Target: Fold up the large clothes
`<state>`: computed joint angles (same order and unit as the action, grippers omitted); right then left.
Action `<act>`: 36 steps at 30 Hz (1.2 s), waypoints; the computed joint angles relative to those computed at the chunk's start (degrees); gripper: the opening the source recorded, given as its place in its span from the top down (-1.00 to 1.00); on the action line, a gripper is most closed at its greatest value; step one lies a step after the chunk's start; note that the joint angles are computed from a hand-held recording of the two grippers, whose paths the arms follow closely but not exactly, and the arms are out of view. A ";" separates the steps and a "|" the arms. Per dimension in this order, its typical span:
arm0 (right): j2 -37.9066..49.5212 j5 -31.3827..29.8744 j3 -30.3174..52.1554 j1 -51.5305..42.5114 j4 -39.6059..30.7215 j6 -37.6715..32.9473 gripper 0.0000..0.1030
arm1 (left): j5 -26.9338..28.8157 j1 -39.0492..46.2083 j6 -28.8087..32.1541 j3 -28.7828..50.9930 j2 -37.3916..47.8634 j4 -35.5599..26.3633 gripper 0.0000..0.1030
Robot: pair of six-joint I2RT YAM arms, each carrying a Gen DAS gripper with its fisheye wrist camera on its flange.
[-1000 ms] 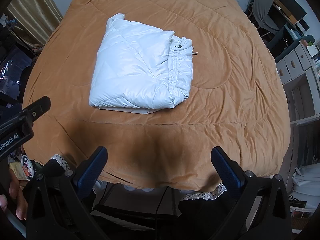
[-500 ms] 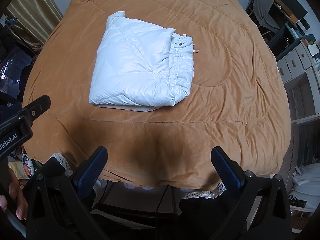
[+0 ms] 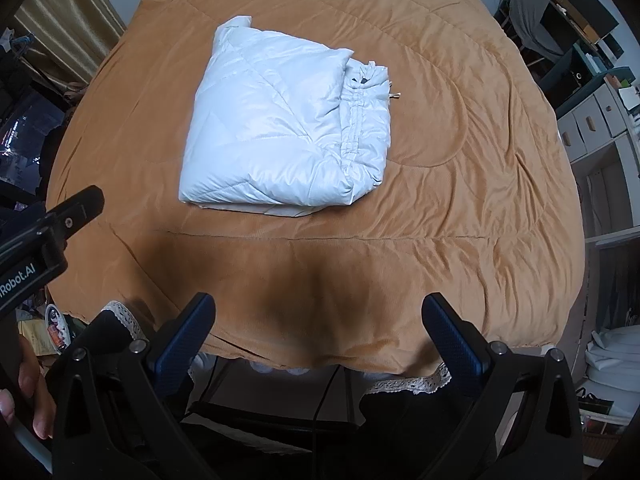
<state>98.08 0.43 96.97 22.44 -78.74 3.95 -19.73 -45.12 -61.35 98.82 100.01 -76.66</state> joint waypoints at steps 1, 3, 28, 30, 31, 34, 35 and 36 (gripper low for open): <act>-0.03 0.08 -0.14 0.06 0.01 0.09 -1.00 | 0.04 0.00 0.10 0.00 -0.07 0.09 -0.97; 0.01 0.18 -0.38 0.21 0.07 0.19 -1.00 | 0.15 0.23 0.36 -0.04 -0.16 0.40 -0.97; 1.59 0.02 -0.18 0.39 -1.44 0.37 -1.00 | 1.57 1.09 1.41 -0.86 -0.27 1.17 -0.97; 1.52 0.05 -0.25 0.38 -1.38 0.37 -1.00 | 1.67 1.02 1.17 -0.83 -0.26 1.14 -0.97; 1.54 -0.03 -0.23 0.33 -1.39 0.26 -1.00 | 1.69 1.00 1.15 -0.76 -0.22 1.10 -0.97; 1.60 -0.03 -0.28 0.41 -1.49 0.25 -1.00 | 1.82 1.00 1.35 -0.75 0.05 1.26 -0.97; 1.64 -0.01 -0.31 0.47 -1.55 0.29 -1.00 | 1.91 0.98 1.38 -0.74 0.08 1.27 -0.97; 1.67 -0.01 -0.35 0.51 -1.61 0.35 -1.00 | 2.00 1.04 1.46 -0.90 0.07 1.45 -0.97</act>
